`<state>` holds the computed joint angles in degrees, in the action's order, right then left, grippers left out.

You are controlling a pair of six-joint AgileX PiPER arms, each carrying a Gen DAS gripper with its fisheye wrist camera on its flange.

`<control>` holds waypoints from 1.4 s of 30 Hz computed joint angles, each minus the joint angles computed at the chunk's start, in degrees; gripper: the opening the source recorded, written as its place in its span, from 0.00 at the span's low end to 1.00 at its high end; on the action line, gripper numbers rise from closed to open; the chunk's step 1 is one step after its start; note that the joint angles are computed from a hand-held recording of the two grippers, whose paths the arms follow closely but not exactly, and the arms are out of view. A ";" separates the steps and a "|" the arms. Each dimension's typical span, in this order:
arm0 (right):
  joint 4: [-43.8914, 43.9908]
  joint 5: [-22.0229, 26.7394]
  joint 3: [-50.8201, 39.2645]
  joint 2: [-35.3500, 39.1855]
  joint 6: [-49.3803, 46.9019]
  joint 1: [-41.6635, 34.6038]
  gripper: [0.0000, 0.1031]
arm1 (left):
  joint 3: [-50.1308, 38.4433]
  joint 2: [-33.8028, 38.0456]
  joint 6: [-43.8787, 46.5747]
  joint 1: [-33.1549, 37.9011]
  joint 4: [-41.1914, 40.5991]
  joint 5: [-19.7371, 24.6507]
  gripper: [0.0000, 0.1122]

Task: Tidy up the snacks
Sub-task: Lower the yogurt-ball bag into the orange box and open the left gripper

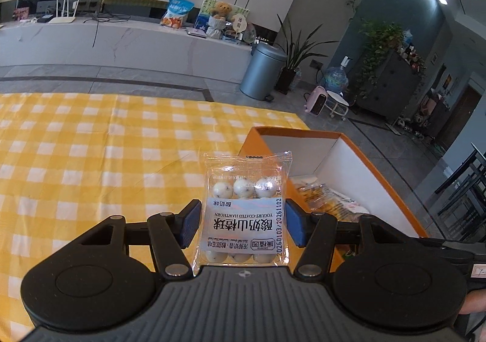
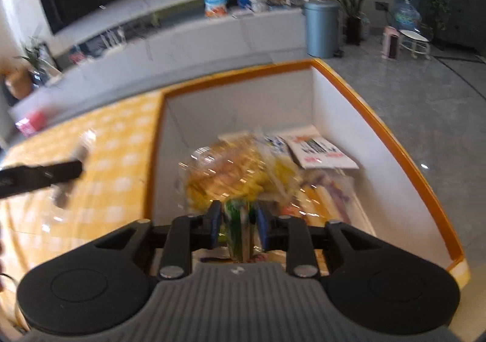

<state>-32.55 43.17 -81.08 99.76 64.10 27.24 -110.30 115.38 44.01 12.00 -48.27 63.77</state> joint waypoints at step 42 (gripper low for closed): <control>-19.99 2.43 6.35 -6.97 27.76 3.98 0.91 | 10.25 -14.13 -7.88 -17.52 19.23 -19.23 0.84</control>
